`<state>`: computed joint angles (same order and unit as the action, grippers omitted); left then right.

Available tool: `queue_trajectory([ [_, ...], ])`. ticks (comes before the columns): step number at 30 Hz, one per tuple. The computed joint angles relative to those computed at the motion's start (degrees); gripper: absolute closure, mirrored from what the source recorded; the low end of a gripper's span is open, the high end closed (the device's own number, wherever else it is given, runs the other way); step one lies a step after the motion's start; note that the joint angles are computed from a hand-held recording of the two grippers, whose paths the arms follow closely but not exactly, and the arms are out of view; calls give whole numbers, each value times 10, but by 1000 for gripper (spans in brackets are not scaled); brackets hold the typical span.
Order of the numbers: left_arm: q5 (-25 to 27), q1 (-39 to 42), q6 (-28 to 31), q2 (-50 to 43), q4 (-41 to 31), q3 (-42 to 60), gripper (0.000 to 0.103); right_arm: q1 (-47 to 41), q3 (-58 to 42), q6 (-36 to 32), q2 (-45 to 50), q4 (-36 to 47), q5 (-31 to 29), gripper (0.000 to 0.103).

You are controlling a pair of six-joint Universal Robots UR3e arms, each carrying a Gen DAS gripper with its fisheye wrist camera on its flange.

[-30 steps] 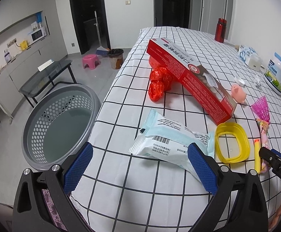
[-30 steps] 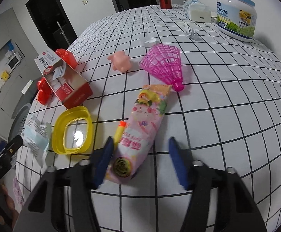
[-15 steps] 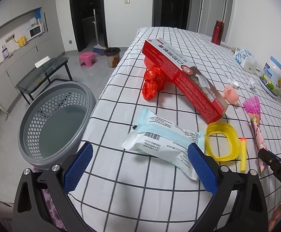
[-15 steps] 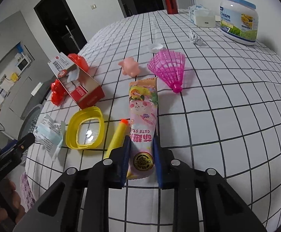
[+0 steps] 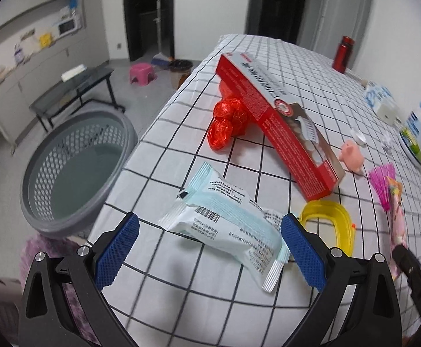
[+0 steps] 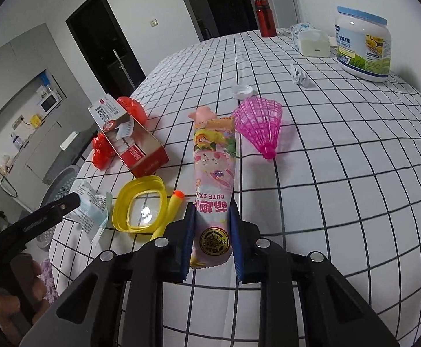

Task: Collect trash
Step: 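Grasp the pink ice-cream bar with the right tool while the left tool grasps the white-blue packet, then carry the packet and ice-cream bar over the grey basket with both tools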

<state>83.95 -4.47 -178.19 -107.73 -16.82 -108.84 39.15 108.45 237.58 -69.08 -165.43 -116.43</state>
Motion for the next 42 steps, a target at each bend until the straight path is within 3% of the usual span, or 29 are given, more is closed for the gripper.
queue_trajectory([
  [4, 30, -19, -44, -36, -22, 33, 6, -9, 22, -9, -4, -34, 10, 80],
  [10, 57, -35, -57, -65, -15, 55, 6, -19, 46, -17, -9, -71, 20, 80],
  [15, 43, -33, -52, -88, -8, 72, 7, -24, 55, -16, -7, -85, 26, 80],
  [17, 28, -27, -48, -91, -6, 72, 15, -24, 57, -14, -7, -85, 25, 80],
  [19, 3, -18, -37, -87, -7, 66, 30, -23, 58, -11, -8, -85, 22, 80],
  [22, -16, -15, -19, -78, 0, 53, 40, -22, 57, -8, -9, -81, 19, 80],
  [32, -55, 9, 32, -30, 12, 3, 51, -11, 28, -3, -8, -42, 9, 80],
  [42, -101, 58, 82, 2, -2, -2, 60, 8, -90, -21, 34, 35, 2, 80],
])
